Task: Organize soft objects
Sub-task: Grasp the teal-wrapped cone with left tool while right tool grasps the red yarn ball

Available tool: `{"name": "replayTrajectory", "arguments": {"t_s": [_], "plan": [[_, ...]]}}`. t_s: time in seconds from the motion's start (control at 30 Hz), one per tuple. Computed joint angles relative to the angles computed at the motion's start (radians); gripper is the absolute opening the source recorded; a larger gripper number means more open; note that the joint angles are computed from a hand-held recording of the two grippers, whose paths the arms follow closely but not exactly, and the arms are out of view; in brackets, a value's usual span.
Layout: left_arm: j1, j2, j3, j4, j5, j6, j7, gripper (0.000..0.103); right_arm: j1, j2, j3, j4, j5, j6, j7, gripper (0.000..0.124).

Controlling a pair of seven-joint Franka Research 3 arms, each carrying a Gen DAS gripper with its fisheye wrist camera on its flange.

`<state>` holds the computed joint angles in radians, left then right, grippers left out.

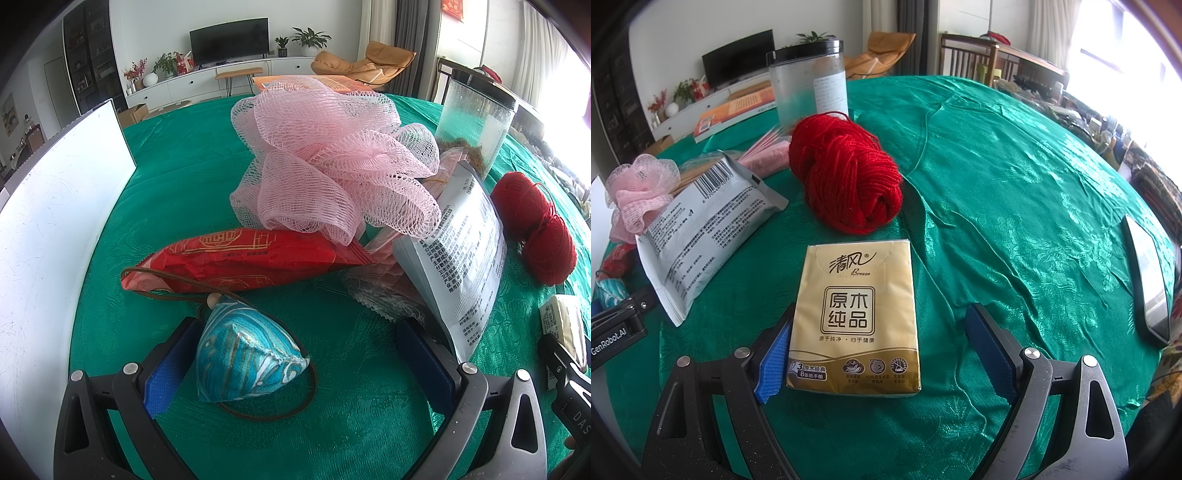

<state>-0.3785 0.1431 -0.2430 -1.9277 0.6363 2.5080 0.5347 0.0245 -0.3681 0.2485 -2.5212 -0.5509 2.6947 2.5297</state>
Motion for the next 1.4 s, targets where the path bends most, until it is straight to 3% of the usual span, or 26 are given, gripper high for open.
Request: {"name": "replayTrajectory", "arguments": {"t_s": [0.2, 0.33, 0.47, 0.53, 0.67, 0.8, 0.87, 0.9, 0.97, 1.0, 1.03, 1.13, 1.17, 1.27, 1.4], "plan": [[0.006, -0.005, -0.004, -0.005, -0.028, 0.002, 0.036, 0.103, 0.001, 0.0, -0.001, 0.0, 0.0, 0.0, 0.0, 0.09], [0.039, -0.079, -0.043, -0.057, -0.296, -0.063, 0.339, 0.103, 0.001, -0.001, -0.001, 0.0, 0.0, 0.0, 0.0, 0.09], [0.031, -0.181, -0.045, -0.139, -0.447, -0.14, 0.462, 0.103, 0.001, 0.0, -0.001, 0.0, 0.0, -0.001, 0.0, 0.09], [0.033, -0.229, -0.038, -0.18, -0.466, -0.115, 0.448, 0.103, 0.002, -0.001, -0.002, -0.001, 0.002, 0.001, -0.001, 0.09], [0.055, -0.269, -0.039, -0.191, -0.367, -0.06, 0.328, 0.103, 0.008, -0.007, -0.008, -0.009, 0.021, 0.016, -0.014, 0.09], [0.08, -0.189, -0.025, -0.122, -0.345, -0.024, 0.218, 0.103, 0.007, -0.007, -0.004, -0.009, 0.029, 0.017, -0.025, 0.09], [0.078, -0.118, -0.022, -0.06, -0.354, -0.052, 0.207, 0.103, 0.013, -0.015, -0.015, -0.02, 0.051, 0.039, -0.035, 0.089], [0.073, -0.09, -0.023, -0.038, -0.336, -0.068, 0.203, 0.101, 0.019, -0.023, -0.027, -0.033, 0.073, 0.065, -0.044, 0.089], [0.058, -0.069, -0.022, -0.03, -0.27, -0.075, 0.185, 0.074, 0.033, -0.052, -0.053, -0.073, 0.14, 0.14, -0.068, 0.088], [0.039, -0.076, -0.009, -0.037, -0.209, -0.081, 0.159, 0.059, 0.051, -0.076, -0.075, -0.101, 0.189, 0.181, -0.091, 0.088], [0.054, -0.096, -0.017, -0.071, -0.218, -0.035, 0.18, 0.047, 0.085, -0.104, -0.112, -0.131, 0.249, 0.213, -0.123, 0.088], [0.066, -0.146, -0.011, -0.143, -0.238, 0.04, 0.193, 0.046, 0.278, -0.212, -0.326, -0.238, 0.45, 0.342, -0.273, 0.088], [0.071, -0.162, -0.009, -0.168, -0.25, 0.065, 0.191, 0.045, 0.299, -0.239, -0.364, -0.253, 0.482, 0.362, -0.304, 0.088], [0.079, -0.225, -0.006, -0.247, -0.311, 0.146, 0.202, 0.045, 0.282, -0.212, -0.416, -0.164, 0.495, 0.281, -0.392, 0.089], [0.076, -0.285, -0.011, -0.299, -0.351, 0.194, 0.217, 0.045, 0.436, -0.041, -0.568, 0.101, 0.595, 0.085, -0.682, 0.089]]}}
